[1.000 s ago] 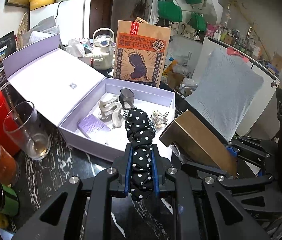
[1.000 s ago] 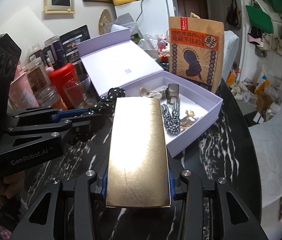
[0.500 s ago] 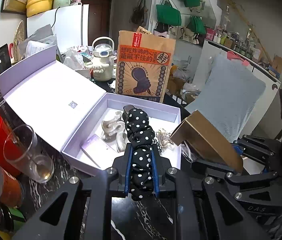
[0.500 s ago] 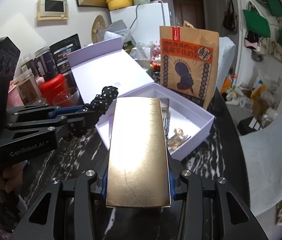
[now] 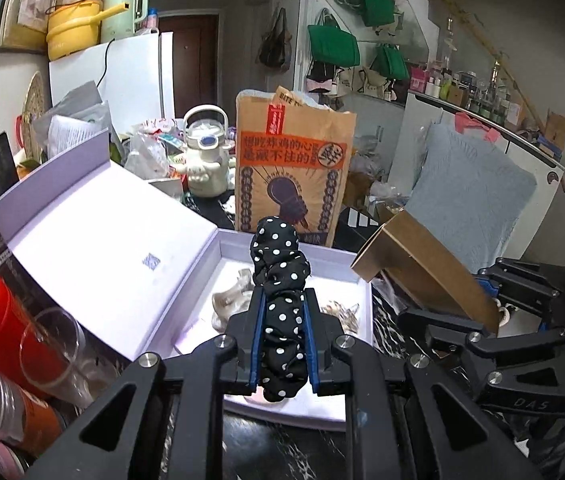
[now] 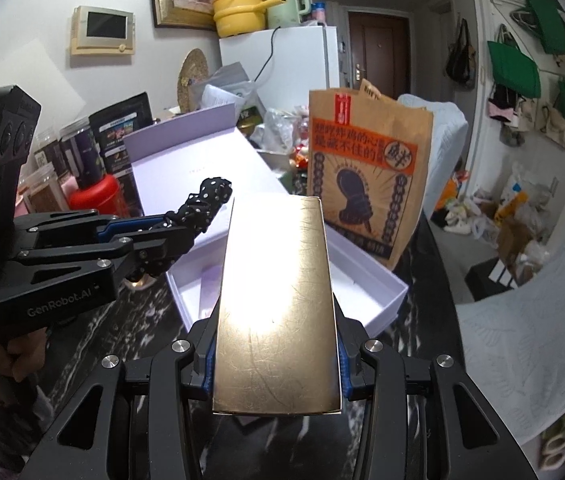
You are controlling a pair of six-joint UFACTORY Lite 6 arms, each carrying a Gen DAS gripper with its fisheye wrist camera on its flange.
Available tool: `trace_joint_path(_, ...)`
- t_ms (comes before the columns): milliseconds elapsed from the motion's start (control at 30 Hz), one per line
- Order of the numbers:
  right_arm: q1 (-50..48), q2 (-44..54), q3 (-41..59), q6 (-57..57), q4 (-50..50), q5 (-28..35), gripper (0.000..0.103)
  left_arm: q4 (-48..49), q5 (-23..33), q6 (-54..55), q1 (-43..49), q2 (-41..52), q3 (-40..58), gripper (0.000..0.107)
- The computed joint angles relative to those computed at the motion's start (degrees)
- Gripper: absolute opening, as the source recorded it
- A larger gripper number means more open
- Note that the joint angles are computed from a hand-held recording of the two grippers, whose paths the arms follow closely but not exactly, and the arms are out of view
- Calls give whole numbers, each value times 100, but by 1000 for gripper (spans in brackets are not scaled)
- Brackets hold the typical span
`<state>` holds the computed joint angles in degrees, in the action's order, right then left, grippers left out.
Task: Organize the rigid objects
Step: 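Lower the gold box and scrunchie into the lavender box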
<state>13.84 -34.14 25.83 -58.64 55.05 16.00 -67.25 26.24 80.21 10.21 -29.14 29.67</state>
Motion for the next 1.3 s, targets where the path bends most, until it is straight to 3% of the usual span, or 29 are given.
trace_joint_path(267, 82, 796, 480, -913, 786, -317, 43, -627, -76, 756, 1, 804, 457, 17)
trace_joint_path(600, -49, 2040, 987, -3934, 3705, -229, 43, -1462, -462, 1798, -252, 2081, 1103, 17)
trace_joint_path(1300, 88, 4215, 2171, -7582, 7339, -499, 43, -2624, -1240, 3154, -571, 4137, 2165, 17)
